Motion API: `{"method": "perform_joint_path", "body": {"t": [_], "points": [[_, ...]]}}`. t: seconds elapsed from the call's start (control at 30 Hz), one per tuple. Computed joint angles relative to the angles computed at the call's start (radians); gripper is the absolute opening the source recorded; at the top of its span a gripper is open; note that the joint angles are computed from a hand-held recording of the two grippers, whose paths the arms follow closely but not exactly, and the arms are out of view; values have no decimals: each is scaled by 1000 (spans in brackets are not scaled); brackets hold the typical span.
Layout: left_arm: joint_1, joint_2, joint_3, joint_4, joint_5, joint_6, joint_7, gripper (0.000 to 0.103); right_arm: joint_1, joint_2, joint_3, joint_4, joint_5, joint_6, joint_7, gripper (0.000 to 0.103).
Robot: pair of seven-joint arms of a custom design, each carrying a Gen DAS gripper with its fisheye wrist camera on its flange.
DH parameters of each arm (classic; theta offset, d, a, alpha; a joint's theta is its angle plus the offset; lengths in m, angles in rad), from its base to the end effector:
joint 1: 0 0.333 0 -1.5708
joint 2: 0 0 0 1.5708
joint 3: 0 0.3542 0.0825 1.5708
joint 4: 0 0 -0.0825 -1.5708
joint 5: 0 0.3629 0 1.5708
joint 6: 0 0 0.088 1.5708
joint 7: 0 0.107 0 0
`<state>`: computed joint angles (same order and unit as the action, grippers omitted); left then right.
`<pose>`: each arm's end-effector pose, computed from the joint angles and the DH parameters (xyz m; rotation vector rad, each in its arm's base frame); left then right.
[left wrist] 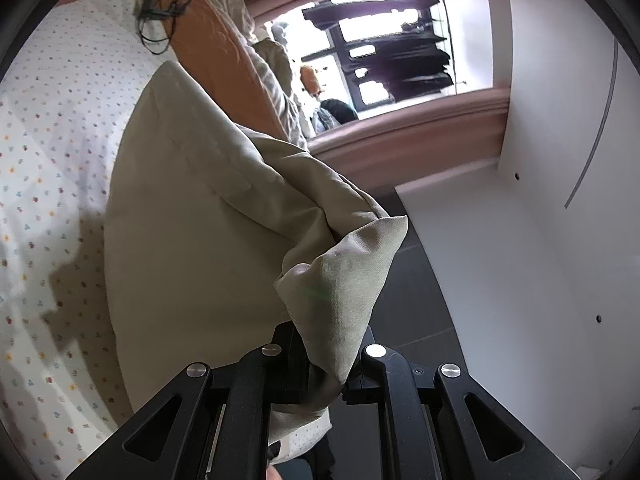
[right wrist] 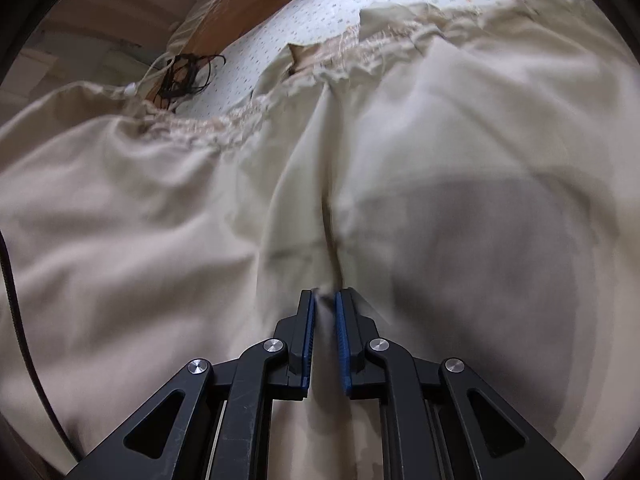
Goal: Fold large clothes
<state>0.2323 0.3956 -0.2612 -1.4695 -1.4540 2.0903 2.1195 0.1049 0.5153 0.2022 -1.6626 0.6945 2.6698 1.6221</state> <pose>0.7031 -0.0320 0.5709 1.5620 -1.3412 1.6329 0.6942 0.1731 0.4069 -1.4049 2.0012 0.2402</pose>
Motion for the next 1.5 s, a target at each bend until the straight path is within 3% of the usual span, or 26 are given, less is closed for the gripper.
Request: {"method": "perform_joint_path", "body": {"t": [0.2, 0.4, 0.6, 0.8, 1.07, 1.33, 1.5], "points": [[-22, 0, -12, 18, 17, -13, 7, 10, -29, -110, 49, -166, 132, 36, -121, 12], [-57, 14, -28, 47, 55, -17, -2, 10, -42, -226, 75, -324, 404, 35, -332, 13], [-104, 51, -59, 79, 101, -24, -23, 10, -46, -345, 40, -465, 653, -64, -542, 13], [-157, 99, -93, 108, 149, -24, -50, 10, -10, -487, -63, -603, 704, -17, -572, 13], [-226, 183, -144, 166, 227, -19, -119, 10, 15, -666, -212, -782, 676, 98, -523, 13], [-286, 181, -179, 147, 275, -17, -112, 10, 11, -754, -284, -875, 643, 153, -452, 13], [-339, 198, -163, 135, 371, -38, -150, 10, -5, -802, -316, -917, 622, 152, -440, 13]]}}
